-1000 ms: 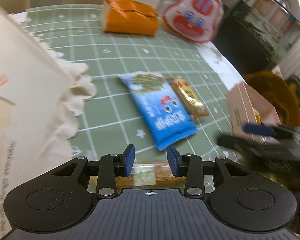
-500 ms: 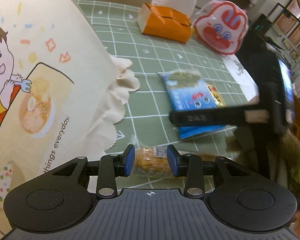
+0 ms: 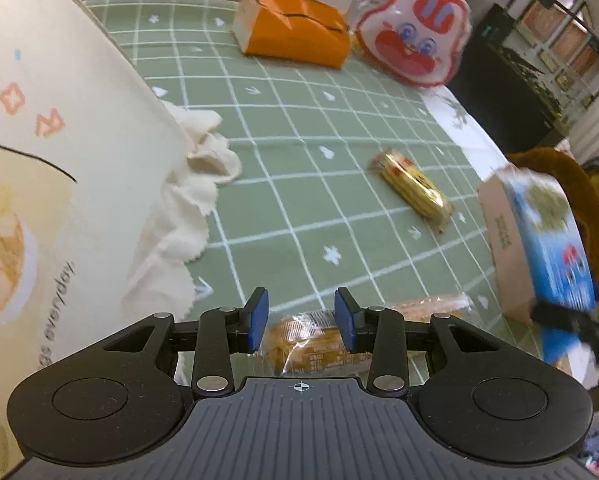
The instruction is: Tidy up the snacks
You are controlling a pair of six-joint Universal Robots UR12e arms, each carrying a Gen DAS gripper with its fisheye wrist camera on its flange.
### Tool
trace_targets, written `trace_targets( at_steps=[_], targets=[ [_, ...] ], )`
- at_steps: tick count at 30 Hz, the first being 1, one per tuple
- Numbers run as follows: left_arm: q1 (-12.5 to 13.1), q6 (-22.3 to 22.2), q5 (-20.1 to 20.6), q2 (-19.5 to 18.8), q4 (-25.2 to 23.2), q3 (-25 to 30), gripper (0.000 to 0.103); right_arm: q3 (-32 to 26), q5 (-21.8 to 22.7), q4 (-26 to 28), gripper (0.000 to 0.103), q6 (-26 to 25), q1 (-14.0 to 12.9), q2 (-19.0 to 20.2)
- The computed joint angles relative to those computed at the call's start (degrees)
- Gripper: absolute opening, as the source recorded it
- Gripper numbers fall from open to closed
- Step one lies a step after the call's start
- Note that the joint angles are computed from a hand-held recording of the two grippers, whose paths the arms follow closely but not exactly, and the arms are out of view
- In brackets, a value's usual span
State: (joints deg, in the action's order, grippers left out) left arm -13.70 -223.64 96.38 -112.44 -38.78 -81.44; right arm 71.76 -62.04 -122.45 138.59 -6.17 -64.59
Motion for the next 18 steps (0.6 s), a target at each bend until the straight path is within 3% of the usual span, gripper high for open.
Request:
trace_targets(
  at_steps=[5, 10, 12, 16, 18],
  targets=[
    [-1.1, 5.4, -4.2, 0.3, -0.1, 0.1, 0.041, 7.0, -2.1, -2.2, 0.081, 0.1, -3.3, -4.4],
    [-2.7, 18.6, -10.4, -0.3, -2.4, 1.9, 0.041, 11.5, -6.0, -2.9, 0.082, 5.5, -4.9, -6.1],
    [-3.7, 20.3, -9.3, -0.7, -3.6, 3.0, 0.041, 12.3, -6.0, -2.8, 0.083, 8.6, -5.3, -6.2],
    [-5.4, 21.7, -3.1, -1.7, -3.2, 5.5, 0.041, 11.6, -5.6, 1.5, 0.085, 15.1, -5.7, -5.2],
    [-5.7, 22.2, -2.0, -2.4, -3.7, 7.0, 0.041, 12.3, -5.0, 0.8, 0.085, 15.5, -5.7, -5.5]
  ],
)
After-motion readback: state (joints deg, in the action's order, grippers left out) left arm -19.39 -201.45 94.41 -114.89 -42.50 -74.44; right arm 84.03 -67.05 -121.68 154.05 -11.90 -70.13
